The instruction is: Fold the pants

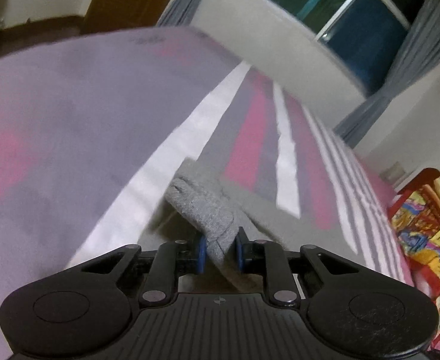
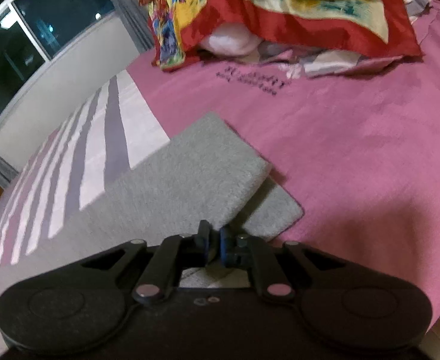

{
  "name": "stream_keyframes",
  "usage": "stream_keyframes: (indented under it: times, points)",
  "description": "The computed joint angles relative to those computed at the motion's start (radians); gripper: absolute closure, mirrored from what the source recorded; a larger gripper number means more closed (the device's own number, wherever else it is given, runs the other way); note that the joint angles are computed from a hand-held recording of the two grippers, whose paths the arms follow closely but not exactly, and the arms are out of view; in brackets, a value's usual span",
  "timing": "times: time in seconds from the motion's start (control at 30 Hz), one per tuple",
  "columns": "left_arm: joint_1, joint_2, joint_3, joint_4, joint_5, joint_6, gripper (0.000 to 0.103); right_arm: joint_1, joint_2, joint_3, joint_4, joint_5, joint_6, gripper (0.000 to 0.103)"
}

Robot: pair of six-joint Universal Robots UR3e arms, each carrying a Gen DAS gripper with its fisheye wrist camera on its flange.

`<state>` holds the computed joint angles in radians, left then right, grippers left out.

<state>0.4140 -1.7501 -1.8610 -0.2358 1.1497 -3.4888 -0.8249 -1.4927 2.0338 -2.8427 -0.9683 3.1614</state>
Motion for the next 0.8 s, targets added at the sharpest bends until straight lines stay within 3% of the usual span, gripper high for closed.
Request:
stream_keyframes:
  times: [0.13, 0.27, 0.47, 0.57, 0.63, 0.7, 0.8]
  points:
    - [-0.013, -0.072, 0.087, -0.191, 0.062, 0.082, 0.084, -0.009, -0.001, 0.036, 0.009, -0.003, -0.026, 0.099]
    - [0.007, -0.087, -0.003, -0.065, 0.025, 0.041, 0.084, -0.023, -0.011, 0.066, -0.022, 0.016, 0.012, 0.099]
    - [-0.001, -0.083, 0.005, -0.08, 0.031, 0.062, 0.083, -0.063, -0.079, 0.128, -0.089, 0.098, 0.013, 0.099]
    - [0.001, -0.083, 0.013, -0.092, 0.033, 0.068, 0.083, -0.029, -0.046, 0.087, -0.022, 0.017, 0.011, 0.1]
    - [-0.003, -0.086, 0.023, -0.102, 0.039, 0.065, 0.083, -0.036, -0.025, 0.089, -0.016, 0.018, 0.032, 0.099]
    - [-0.01, -0.089, 0.038, -0.117, 0.046, 0.064, 0.083, -0.061, -0.036, 0.117, -0.035, 0.054, 0.068, 0.097]
    - [-0.018, -0.081, 0.053, -0.139, 0.055, 0.083, 0.08, -0.114, -0.111, 0.196, -0.089, 0.096, 0.084, 0.078]
